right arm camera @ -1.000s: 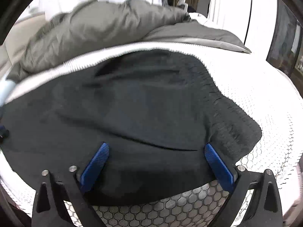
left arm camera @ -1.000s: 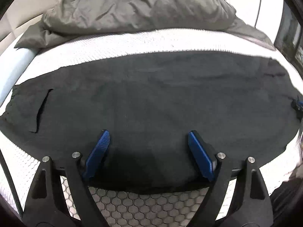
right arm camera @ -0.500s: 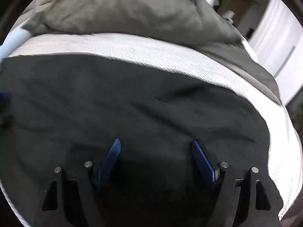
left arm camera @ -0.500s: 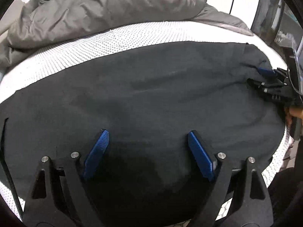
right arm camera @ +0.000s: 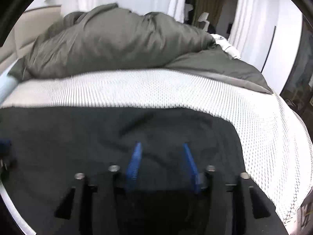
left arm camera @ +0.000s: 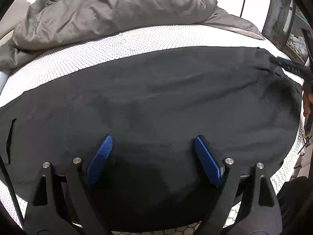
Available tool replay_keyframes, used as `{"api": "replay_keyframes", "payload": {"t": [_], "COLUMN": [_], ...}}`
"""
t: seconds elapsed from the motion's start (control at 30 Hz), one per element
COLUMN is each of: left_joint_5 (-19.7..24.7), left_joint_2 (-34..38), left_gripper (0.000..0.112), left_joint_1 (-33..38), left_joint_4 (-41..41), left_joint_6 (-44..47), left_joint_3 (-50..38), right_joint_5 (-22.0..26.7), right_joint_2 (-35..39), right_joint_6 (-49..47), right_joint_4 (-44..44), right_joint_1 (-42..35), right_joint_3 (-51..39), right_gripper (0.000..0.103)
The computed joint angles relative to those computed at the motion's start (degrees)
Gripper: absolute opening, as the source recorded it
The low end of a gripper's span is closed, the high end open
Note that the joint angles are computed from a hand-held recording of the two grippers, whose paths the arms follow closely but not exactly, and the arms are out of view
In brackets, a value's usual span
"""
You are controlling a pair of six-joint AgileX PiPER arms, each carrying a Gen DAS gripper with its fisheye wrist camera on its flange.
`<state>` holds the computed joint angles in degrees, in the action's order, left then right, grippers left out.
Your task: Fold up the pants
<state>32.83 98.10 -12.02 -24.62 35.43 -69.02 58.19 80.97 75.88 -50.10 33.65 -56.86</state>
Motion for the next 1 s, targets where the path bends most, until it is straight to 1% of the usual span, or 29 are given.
{"api": "replay_keyframes", "payload": {"t": [0.03, 0.07, 0.1, 0.13, 0.17, 0.2, 0.23, 0.27, 0.3, 0.33, 0.37, 0.4, 0.43, 0.47, 0.5, 0.53, 0.57, 0.6, 0.63, 0.67, 0.73, 0.77, 0.8, 0.83, 0.87, 0.9, 0.93, 0.97, 1.0], "left_joint_5": [0.4, 0.5, 0.4, 0.4, 0.5, 0.4, 0.4, 0.5, 0.5, 0.4, 0.4, 0.6, 0.5, 0.1, -0.5, -1.3, -0.9, -0.8, -1.1, -1.7, -1.5, -1.8, -2.5, -4.0, -4.8, -5.8, -6.5, -5.8, -4.9], "left_joint_2": [0.3, 0.6, 0.7, 0.8, 0.8, 1.1, 1.1, 1.1, 1.1, 1.1, 1.1, 1.2, 1.0, 0.6, -0.2, -1.7, -3.4, -4.5, -6.0, -6.4, -5.9, -5.3, -4.4, -3.1, -2.3, -1.8, -1.8, -1.8, -1.8], "left_gripper": [0.085, 0.085, 0.085, 0.085, 0.086, 0.086, 0.086, 0.086, 0.086, 0.086, 0.086, 0.086, 0.086, 0.084, 0.082, 0.079, 0.079, 0.079, 0.079, 0.079, 0.079, 0.079, 0.079, 0.079, 0.08, 0.081, 0.083, 0.085, 0.085], "left_joint_1": [0.4, 0.7, 1.1, 1.5, 1.8, 1.8, 1.9, 2.1, 2.0, 1.8, 1.7, 1.6, 1.3, 0.7, 0.2, -0.2, -0.5, -0.5, -1.9, -3.5, -6.9, -8.8, -11.0, -13.6, -14.8, -15.6, -15.8, -15.6, -15.4], "left_joint_4": [-0.6, -1.6, -2.9, -4.3, -5.3, -5.7, -6.1, -6.7, -6.6, -6.0, -5.6, -5.0, -3.9, -2.1, -1.0, -2.3, -5.8, -10.8, -13.7, -14.3, -13.6, -11.9, -8.9, -3.9, -0.5, 1.5, 1.7, 2.3, 3.1], "left_joint_6": [0.8, 2.1, 3.8, 5.4, 6.3, 6.4, 7.1, 7.9, 7.7, 7.2, 6.7, 6.0, 4.5, 2.5, 1.2, 2.2, 5.4, 10.5, 13.3, 13.8, 13.4, 12.1, 9.8, 5.7, 2.7, 1.2, 1.0, 0.0, -1.2], "left_joint_3": [-0.2, -0.2, 0.2, 0.4, 0.6, 0.5, 0.6, 0.6, 0.7, 0.6, 0.4, 0.2, 0.0, -0.1, 0.3, 1.3, 2.0, 3.1, 4.1, 4.6, 4.9, 5.0, 5.1, 5.3, 5.3, 5.9, 6.3, 5.9, 5.4], "right_joint_5": [-1.0, -3.6, -3.8, -1.8, 0.4, 4.6, 6.9, 7.0, 4.8, 3.5, 4.5, 7.8, 10.0, 10.0, 8.1, 6.2, 5.5, 6.5, 7.5, 8.8, 9.0, 8.0, 7.2, 7.2, 6.9, 4.8, 2.7, 2.6, 3.8], "right_joint_2": [1.5, 4.6, 7.7, 12.3, 15.3, 18.5, 19.3, 18.2, 15.9, 14.1, 13.5, 13.7, 13.6, 11.6, 7.3, 3.5, 0.5, -2.5, -4.1, -5.5, -5.8, -5.9, -6.3, -6.6, -7.7, -11.0, -14.9, -19.0, -21.3], "right_joint_6": [-2.7, -7.8, -12.7, -16.8, -18.6, -18.1, -16.3, -14.2, -13.3, -12.5, -10.7, -9.0, -8.6, -8.3, -6.6, -5.4, -3.4, -0.6, 0.6, 1.9, 4.5, 5.9, 5.7, 5.7, 6.0, 7.4, 8.9, 10.5, 12.4], "right_joint_4": [1.8, 4.6, 7.4, 9.4, 9.2, 6.6, 5.3, 4.5, 5.0, 5.4, 3.4, 0.1, -0.9, -1.0, -0.2, 0.6, 0.8, 0.6, 0.8, 0.8, 1.4, 2.4, 3.5, 4.3, 4.5, 3.7, 3.2, 3.4, 3.2], "right_joint_1": [-1.1, -3.3, -4.9, -6.2, -6.7, -6.9, -7.7, -9.2, -10.8, -11.9, -11.4, -9.5, -7.8, -6.4, -4.3, -2.8, -0.7, 3.2, 6.5, 11.0, 16.0, 17.7, 17.6, 17.7, 18.4, 18.5, 18.2, 18.3, 19.4], "right_joint_3": [-2.2, -5.2, -8.3, -11.8, -13.7, -14.9, -14.6, -12.9, -11.1, -10.1, -9.6, -9.0, -8.9, -7.7, -5.3, -3.2, -1.3, 0.5, 2.0, 3.4, 5.9, 8.3, 10.3, 12.0, 14.4, 17.9, 20.7, 22.9, 24.1], "right_gripper": [0.053, 0.053, 0.053, 0.053, 0.053, 0.053, 0.053, 0.049, 0.045, 0.038, 0.04, 0.04, 0.041, 0.044, 0.046, 0.054, 0.069, 0.075, 0.079, 0.079, 0.079, 0.079, 0.079, 0.079, 0.073, 0.071, 0.06, 0.044, 0.04]}}
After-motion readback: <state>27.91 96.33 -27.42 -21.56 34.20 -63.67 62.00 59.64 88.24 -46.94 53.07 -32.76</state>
